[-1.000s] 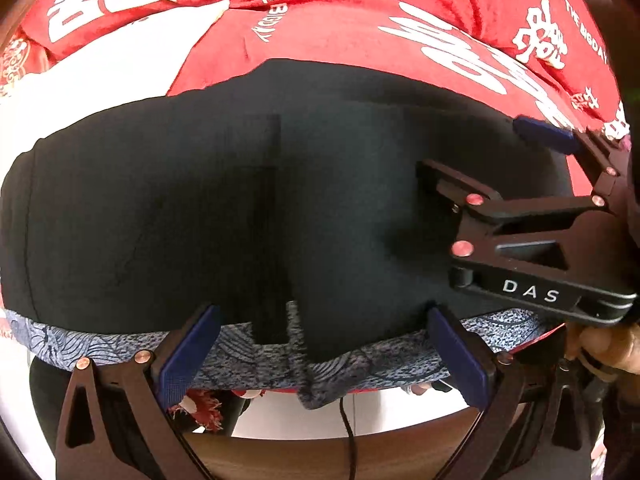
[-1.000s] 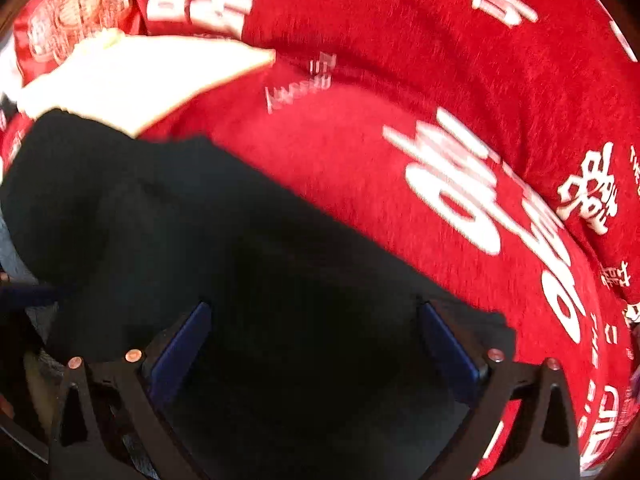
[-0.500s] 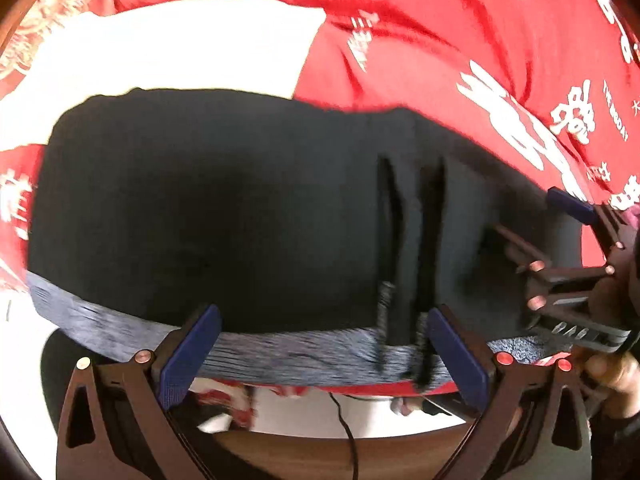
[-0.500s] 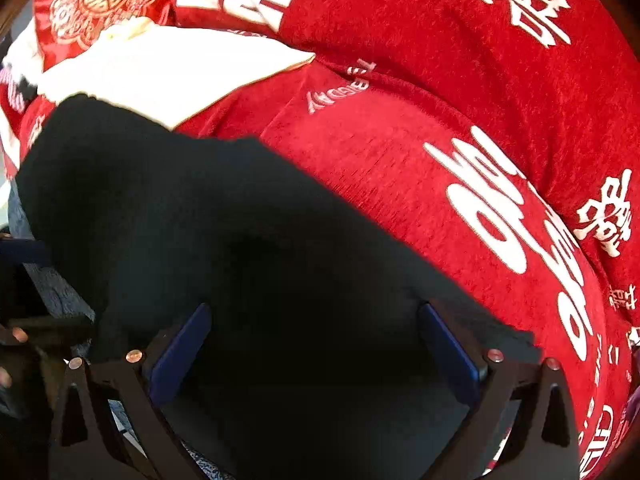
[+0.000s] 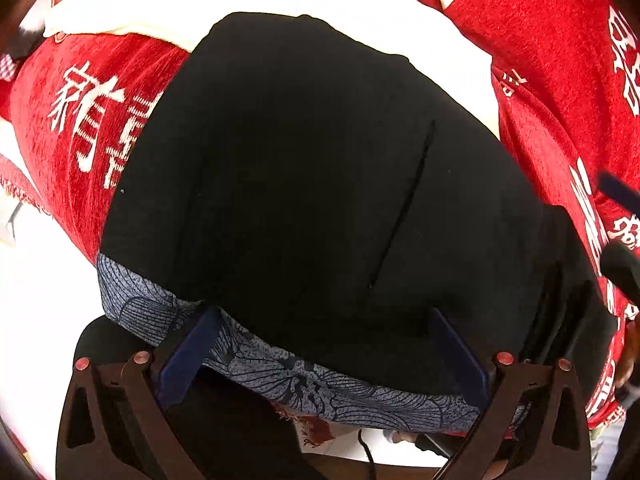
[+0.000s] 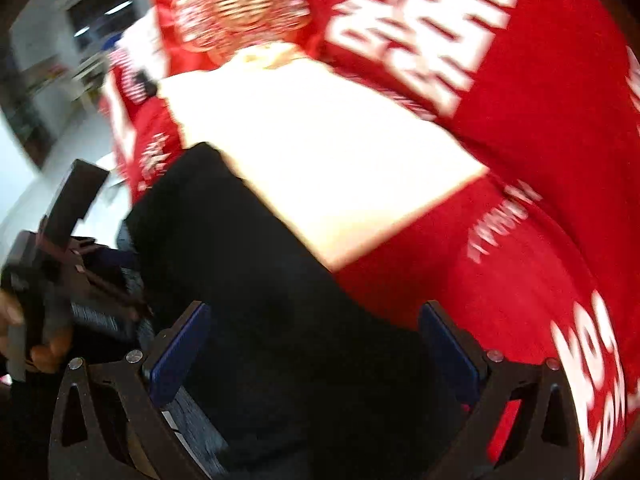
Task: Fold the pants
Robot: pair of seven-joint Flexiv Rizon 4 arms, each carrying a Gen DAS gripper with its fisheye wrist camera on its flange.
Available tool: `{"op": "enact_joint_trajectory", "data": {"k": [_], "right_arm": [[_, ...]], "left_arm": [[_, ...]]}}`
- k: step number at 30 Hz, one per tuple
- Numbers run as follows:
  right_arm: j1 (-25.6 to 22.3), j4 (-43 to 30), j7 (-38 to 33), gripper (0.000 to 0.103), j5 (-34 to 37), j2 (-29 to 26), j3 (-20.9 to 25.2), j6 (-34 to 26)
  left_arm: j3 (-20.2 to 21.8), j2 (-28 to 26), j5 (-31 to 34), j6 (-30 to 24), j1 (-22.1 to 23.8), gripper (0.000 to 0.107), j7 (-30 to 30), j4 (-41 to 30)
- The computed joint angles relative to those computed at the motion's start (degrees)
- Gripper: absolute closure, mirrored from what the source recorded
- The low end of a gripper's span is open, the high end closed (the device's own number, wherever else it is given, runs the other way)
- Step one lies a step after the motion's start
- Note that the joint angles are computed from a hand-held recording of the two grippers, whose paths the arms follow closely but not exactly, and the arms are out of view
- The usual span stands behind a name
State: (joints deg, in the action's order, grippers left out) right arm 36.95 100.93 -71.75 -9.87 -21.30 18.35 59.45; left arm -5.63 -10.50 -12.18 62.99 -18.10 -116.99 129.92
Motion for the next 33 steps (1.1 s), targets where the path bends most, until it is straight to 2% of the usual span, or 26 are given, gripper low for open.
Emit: {"op": "enact_joint_trajectory", "data": {"k": [2, 4, 6, 8, 10, 12, 16, 24, 28, 30, 33], "right_arm": [[-1.0, -5.0, -5.7, 0.001, 2.3, -3.6, 2.1, -2.4], [-1.5, -10.2, -11.4, 0.002, 4.7, -7.0, 3.9, -5.2], [-1.3, -13.9, -15.6, 0.008, 6.5, -9.8, 4.7, -6.9], [-1.1, -19.3, -18.8, 0.027, 9.0, -13.3, 5.5, -10.5], [-0.5, -23.7, -20.5, 0.040, 11.0, -16.0, 5.4, -14.1], [0.5, -28.0, -22.8, 0.041, 12.1, -18.7, 5.3, -17.9], [2.3, -33.2, -27.3, 0.041, 13.9, -21.4, 4.7, -22.0], [2.9, -44.7, -31.9, 0.041, 19.7, -26.7, 3.9, -34.8], [4.3, -48.6, -31.9, 0.042, 21.1, -28.4, 2.6, -37.5], [4.3, -47.9, -33.2, 0.047, 21.6, -27.5, 2.3, -37.4], [4.4, -47.7, -33.7, 0.046, 22.1, -27.2, 1.9, -37.8]], "left_arm": [[0.0, 0.9, 0.1, -0.7, -0.2, 0.004, -0.3, -0.2], [0.0, 2.2, -0.7, 1.1, -0.1, 0.004, 0.2, 1.3], [-0.3, 2.4, -3.2, 2.3, 0.5, 0.004, 2.2, 3.0], [-0.4, 1.2, -3.0, 2.6, 0.4, 0.004, 2.2, 3.1], [-0.2, 1.4, -2.5, 3.3, 0.2, 0.004, 1.4, 3.4], [-0.5, 1.3, -3.4, 4.1, 0.3, 0.004, 2.0, 3.9], [-0.4, 1.7, -3.3, 4.5, 0.1, 0.004, 1.7, 4.3], [-0.5, 0.3, -0.7, 5.3, -1.0, 0.004, -2.2, 2.7], [-0.7, 0.3, -1.3, 5.6, -0.8, 0.004, -1.8, 3.0], [-0.7, 0.2, -1.4, 5.8, -0.8, 0.004, -1.7, 3.1], [-0.5, 0.2, -0.8, 5.7, -1.0, 0.004, -2.4, 2.9]]}}
